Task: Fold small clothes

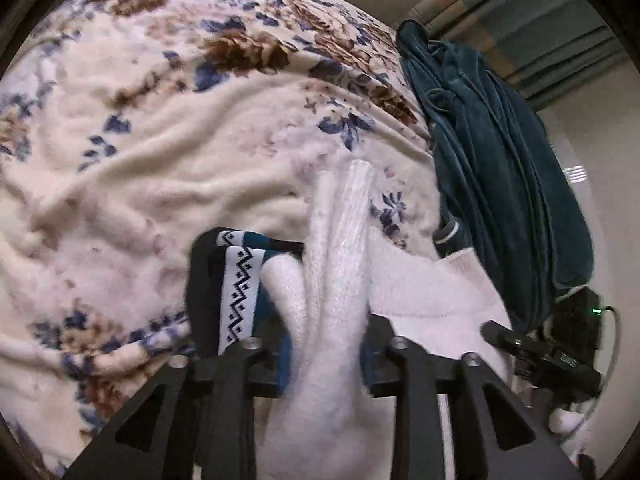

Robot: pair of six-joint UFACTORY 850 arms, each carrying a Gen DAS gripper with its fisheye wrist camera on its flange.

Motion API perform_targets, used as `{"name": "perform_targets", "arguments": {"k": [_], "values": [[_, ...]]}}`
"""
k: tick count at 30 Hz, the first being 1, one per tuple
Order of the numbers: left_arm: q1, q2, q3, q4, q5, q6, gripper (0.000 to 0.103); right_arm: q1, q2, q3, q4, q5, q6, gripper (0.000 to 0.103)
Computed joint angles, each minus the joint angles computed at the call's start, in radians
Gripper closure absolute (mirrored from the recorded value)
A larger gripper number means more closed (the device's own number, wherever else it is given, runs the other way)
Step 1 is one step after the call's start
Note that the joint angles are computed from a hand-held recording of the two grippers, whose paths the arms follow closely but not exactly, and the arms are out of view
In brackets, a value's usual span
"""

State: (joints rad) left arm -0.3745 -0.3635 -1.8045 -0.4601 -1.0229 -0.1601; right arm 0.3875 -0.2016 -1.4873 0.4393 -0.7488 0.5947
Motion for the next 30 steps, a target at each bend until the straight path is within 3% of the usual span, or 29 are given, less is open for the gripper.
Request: {"name": "perform_targets", "arguments": {"k": [1,4,6,7,10,15,20,23,25,26,27,30], "values": [[-0.014,0.012,-0.004,0.058,-0.001,-0.037,0.072,0.012,0.001,-0.018,-0.066,-0.025,0.048,0.04],[-0.017,0.057,0.033,0.087,0.036,-0.064,0.049,0.025,0.006,-0.039,-0.094,-0.094,0.077,0.035],[-0.019,0.092,0.068,0.106,0.048,-0.083,0.035,0.023,0.029,-0.009,-0.047,-0.086,0.054,0.035],[-0.025,0.119,0.095,0.127,0.056,-0.099,0.033,0.024,0.039,0.002,-0.052,-0.087,0.059,0.034],[-0.029,0.167,0.163,0.127,0.066,-0.102,0.032,0.032,0.075,0.039,-0.062,-0.088,0.078,0.025],[-0.016,0.239,0.272,0.092,0.091,-0.142,0.032,0.038,0.11,0.085,-0.045,-0.086,0.108,0.025],[-0.043,0.355,0.379,0.145,0.123,-0.229,0.032,0.133,0.185,0.101,-0.271,-0.149,0.268,0.025],[-0.086,0.418,0.43,0.231,0.11,-0.326,0.032,0.176,0.243,0.164,-0.271,-0.155,0.336,0.025],[-0.137,0.453,0.445,0.337,0.081,-0.41,0.031,0.234,0.26,0.17,-0.377,-0.219,0.449,0.025],[-0.158,0.459,0.442,0.376,0.064,-0.431,0.028,0.268,0.254,0.153,-0.449,-0.277,0.502,0.025],[-0.192,0.466,0.433,0.437,0.035,-0.462,0.017,0.319,0.244,0.124,-0.539,-0.354,0.558,0.025],[-0.272,0.476,0.399,0.56,-0.037,-0.507,0.01,0.426,0.213,0.042,-0.679,-0.524,0.621,0.0]]}}
